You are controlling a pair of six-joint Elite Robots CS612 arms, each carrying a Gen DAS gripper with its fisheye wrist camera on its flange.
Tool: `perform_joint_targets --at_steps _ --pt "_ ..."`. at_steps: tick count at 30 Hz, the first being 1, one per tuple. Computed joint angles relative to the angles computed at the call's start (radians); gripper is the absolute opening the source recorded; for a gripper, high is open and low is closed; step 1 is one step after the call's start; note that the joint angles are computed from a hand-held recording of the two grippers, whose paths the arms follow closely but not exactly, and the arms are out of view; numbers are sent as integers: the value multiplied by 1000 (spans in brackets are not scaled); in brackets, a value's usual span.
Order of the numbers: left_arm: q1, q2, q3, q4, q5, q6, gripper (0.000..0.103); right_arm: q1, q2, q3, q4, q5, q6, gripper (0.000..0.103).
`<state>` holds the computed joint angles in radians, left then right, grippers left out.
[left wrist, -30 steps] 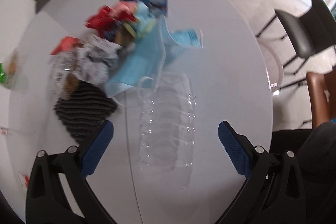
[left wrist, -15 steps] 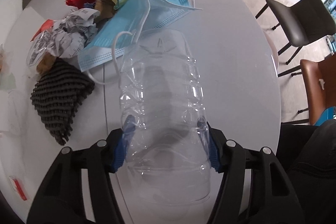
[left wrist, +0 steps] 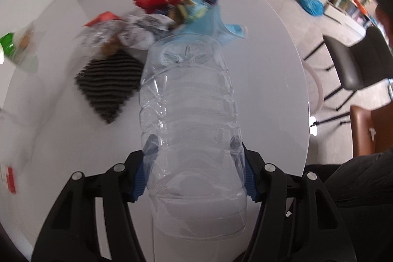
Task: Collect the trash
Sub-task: 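Grasp the blue face mask with the right tool while the left tool holds the bottle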
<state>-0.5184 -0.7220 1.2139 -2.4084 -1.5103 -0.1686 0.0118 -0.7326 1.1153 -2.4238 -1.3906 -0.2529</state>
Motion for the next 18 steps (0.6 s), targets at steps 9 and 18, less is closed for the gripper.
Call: perform_joint_targets --at_steps 9,18 --pt "4 -30 33 -53 40 -120 60 10 100 -121 137 28 14 93" --pt "13 -29 39 -113 37 -155 60 20 221 -295 343 113 84 60"
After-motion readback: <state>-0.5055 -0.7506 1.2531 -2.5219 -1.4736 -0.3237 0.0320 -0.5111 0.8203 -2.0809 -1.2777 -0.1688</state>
